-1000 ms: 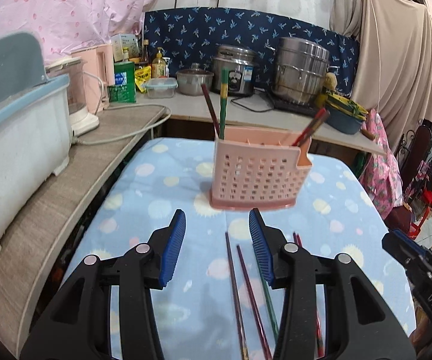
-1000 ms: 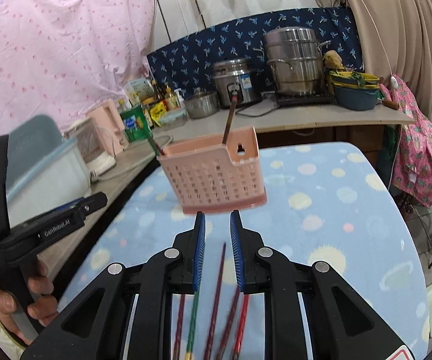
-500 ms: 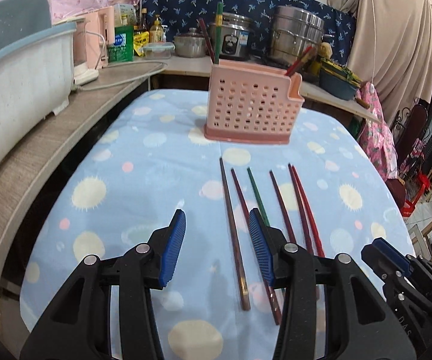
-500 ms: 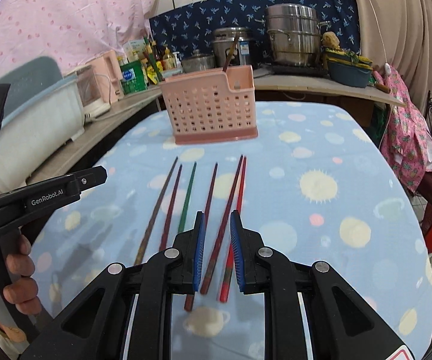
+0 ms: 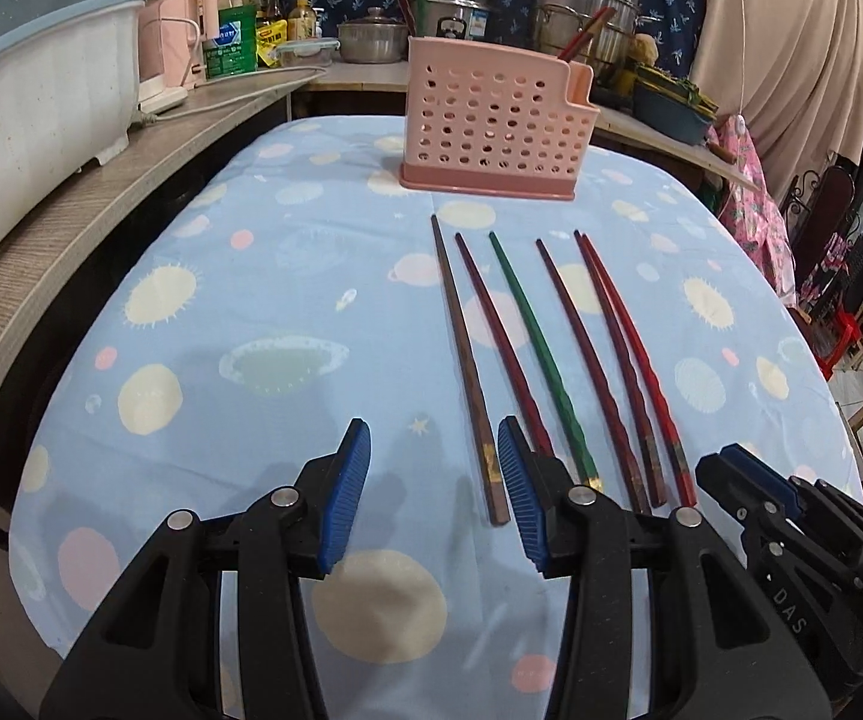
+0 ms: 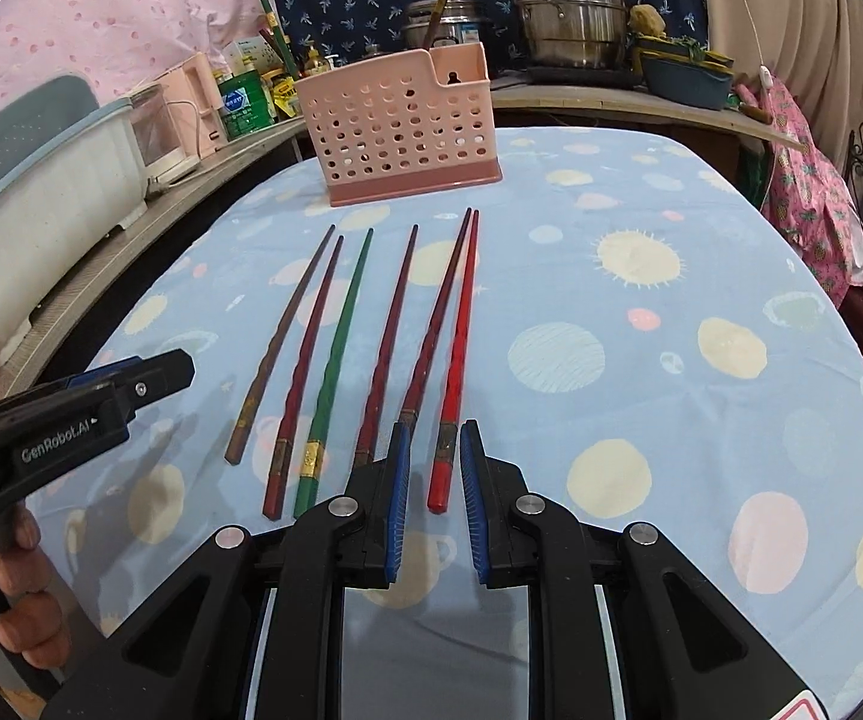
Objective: Organize utensils
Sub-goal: 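Move both open tools back down to the remaining chopsticks, then close the left tool on a brown chopstick while the right tool grasps a red chopstick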
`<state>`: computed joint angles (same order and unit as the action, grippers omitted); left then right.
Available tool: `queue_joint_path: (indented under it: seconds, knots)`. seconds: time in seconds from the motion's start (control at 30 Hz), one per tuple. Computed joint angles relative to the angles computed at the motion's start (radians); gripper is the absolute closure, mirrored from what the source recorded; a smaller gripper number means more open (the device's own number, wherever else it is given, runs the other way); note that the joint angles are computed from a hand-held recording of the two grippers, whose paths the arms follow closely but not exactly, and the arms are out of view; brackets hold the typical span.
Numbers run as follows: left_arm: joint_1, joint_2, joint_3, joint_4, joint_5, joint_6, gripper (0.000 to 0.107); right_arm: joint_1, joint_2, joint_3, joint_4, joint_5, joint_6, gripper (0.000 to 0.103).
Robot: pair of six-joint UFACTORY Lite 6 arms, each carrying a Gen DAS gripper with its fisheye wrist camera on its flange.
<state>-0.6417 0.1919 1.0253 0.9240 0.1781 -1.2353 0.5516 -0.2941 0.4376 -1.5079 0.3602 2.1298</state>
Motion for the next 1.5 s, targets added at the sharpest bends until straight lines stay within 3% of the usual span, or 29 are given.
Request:
queue_joint_path:
  seconds: [0.1, 0.5, 1.13, 1.4, 1.5]
  knots:
    - [-0.011, -0.002, -0.021, 0.108, 0.001, -0.115, 0.053, -0.014, 0.029, 0.003, -0.041, -0.017, 0.044, 0.085]
    - [-0.015, 0.043, -0.017, 0.083, -0.015, -0.087, 0.053, -0.043, 0.113, 0.03, -0.157, -0.043, 0.154, 0.085]
    - [-0.036, 0.132, 0.037, 0.16, 0.019, -0.169, 0.054, -0.015, 0.119, 0.024, -0.167, -0.007, 0.169, 0.085]
    - [-0.043, 0.154, 0.059, 0.241, 0.052, -0.25, 0.063, -0.003, 0.118, 0.022, -0.155, 0.009, 0.162, 0.085]
    - [-0.038, 0.154, 0.059, 0.253, 0.051, -0.255, 0.076, -0.001, 0.12, 0.023, -0.153, 0.011, 0.161, 0.085]
